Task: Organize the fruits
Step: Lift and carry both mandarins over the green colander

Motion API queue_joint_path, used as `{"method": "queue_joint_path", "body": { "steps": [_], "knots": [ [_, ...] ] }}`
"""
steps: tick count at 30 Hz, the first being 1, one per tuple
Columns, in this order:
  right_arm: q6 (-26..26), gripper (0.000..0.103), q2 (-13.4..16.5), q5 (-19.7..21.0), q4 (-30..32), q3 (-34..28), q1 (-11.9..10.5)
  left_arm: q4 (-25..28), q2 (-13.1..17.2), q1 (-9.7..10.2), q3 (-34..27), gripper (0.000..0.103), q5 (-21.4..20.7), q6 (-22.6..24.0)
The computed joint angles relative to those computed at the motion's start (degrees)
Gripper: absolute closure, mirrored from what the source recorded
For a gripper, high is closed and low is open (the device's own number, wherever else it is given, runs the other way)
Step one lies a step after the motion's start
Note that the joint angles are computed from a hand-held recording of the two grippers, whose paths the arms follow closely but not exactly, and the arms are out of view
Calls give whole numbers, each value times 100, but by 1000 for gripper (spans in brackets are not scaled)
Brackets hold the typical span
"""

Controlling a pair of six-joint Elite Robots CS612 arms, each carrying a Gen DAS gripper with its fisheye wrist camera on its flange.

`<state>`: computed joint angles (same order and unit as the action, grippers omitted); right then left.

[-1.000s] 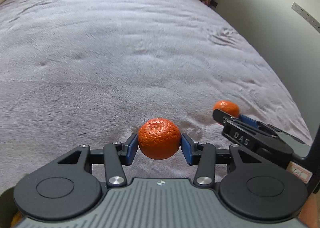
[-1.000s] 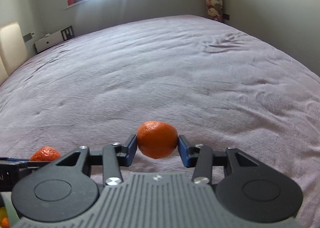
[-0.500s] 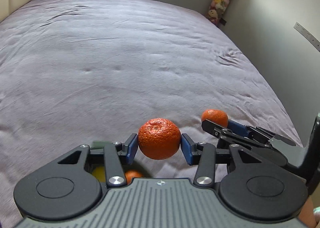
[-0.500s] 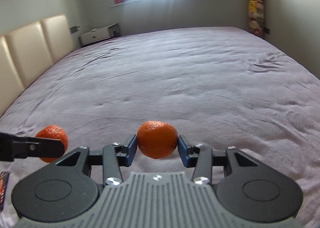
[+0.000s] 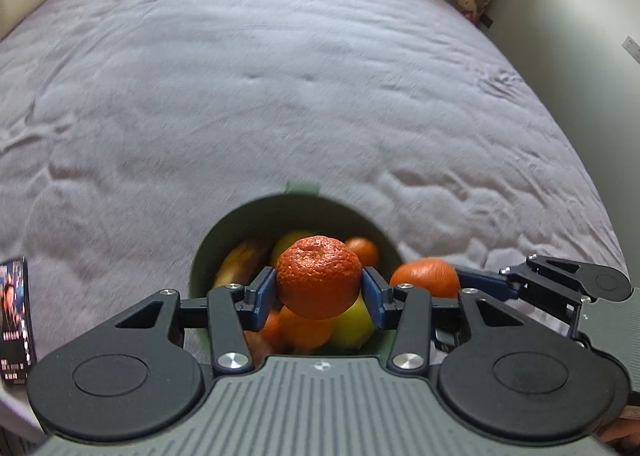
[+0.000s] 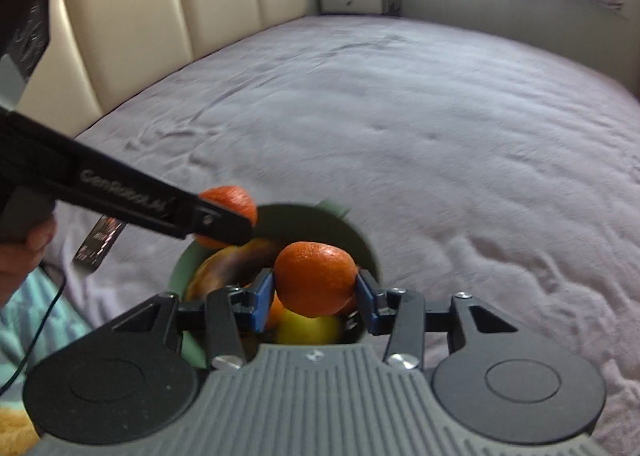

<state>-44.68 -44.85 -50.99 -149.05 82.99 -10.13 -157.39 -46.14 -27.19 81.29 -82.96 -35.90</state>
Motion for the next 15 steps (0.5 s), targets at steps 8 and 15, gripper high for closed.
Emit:
{"method": "queue_joint_path", "body": {
  "steps": [8,15],
  "knots": [
    [-340,61,79,-349,1535,-355,111,84,21,95,145,51,-163,-185],
    [-396,61,170,-676,2068,-577,223,137,71,105,110,51,-217,-48]
  ]
}}
